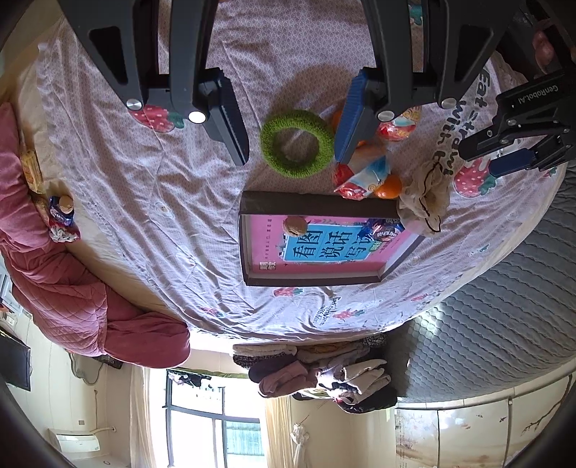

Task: Organize objects
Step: 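Withdraw both open tools from the box back toward remaining items, then move left tool toward egg-shaped candy package while right tool approaches green ring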

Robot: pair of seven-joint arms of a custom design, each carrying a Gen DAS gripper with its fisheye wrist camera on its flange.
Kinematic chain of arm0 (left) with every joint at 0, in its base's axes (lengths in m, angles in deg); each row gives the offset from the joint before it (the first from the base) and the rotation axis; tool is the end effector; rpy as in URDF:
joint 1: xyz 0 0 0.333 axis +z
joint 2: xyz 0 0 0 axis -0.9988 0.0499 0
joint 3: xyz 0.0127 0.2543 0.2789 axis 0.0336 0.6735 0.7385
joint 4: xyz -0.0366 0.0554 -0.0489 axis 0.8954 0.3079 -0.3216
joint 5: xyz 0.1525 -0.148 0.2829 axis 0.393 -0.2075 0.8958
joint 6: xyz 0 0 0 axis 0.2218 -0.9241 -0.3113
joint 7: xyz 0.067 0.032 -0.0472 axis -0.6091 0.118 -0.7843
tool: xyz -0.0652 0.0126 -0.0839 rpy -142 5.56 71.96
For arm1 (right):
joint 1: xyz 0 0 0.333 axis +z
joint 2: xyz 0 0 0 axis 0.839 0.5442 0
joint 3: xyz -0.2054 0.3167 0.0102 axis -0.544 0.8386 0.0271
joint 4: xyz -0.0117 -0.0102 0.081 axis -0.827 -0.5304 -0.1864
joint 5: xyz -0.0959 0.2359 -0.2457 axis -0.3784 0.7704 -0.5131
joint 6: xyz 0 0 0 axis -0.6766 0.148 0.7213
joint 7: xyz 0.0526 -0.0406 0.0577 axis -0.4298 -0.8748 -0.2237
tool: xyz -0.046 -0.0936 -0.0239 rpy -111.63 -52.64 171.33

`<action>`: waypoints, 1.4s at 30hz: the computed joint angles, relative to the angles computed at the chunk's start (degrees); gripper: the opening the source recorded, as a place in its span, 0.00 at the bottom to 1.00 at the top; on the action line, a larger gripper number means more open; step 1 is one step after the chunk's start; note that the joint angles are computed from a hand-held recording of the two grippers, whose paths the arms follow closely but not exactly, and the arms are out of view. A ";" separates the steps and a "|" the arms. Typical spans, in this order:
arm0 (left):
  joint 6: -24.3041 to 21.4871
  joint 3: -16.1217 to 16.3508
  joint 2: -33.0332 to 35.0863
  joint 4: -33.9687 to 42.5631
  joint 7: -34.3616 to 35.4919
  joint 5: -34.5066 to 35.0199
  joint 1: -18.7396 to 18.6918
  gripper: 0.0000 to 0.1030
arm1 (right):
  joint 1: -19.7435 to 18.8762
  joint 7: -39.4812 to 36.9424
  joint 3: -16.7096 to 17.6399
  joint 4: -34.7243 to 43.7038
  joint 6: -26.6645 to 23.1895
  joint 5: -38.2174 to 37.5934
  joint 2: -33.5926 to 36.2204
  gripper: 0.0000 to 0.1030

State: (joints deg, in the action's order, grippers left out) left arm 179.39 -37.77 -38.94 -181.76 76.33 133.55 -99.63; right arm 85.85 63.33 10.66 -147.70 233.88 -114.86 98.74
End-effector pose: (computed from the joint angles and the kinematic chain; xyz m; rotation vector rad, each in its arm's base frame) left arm 0.4996 -0.2397 0.5161 -1.8872 1.7666 -0.7994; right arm 0.5089 0.3293 0.5256 -1.8837 1.5010 -0.5985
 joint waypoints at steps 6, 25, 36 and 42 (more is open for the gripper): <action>0.69 -0.04 0.10 -0.66 -1.02 0.68 -0.13 0.64 | -0.03 -0.33 0.08 -0.90 -0.24 0.68 0.16 0.48; 1.48 -0.29 1.73 -1.02 2.24 -1.71 -2.39 0.64 | 0.11 -1.30 -0.17 -2.33 0.09 2.57 0.78 0.48; 1.98 0.09 3.03 -0.81 4.54 -3.46 -4.15 0.64 | 0.35 -2.48 -0.44 -2.46 0.19 4.06 1.26 0.48; 2.52 0.28 3.47 -0.79 5.74 -4.65 -4.65 0.64 | 0.69 -2.26 -0.82 -2.43 0.34 3.89 1.41 0.48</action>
State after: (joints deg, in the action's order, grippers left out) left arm 181.91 -37.49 -35.47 -182.55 82.07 128.90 -104.28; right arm 86.54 61.07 9.84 -150.13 234.22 -110.98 100.15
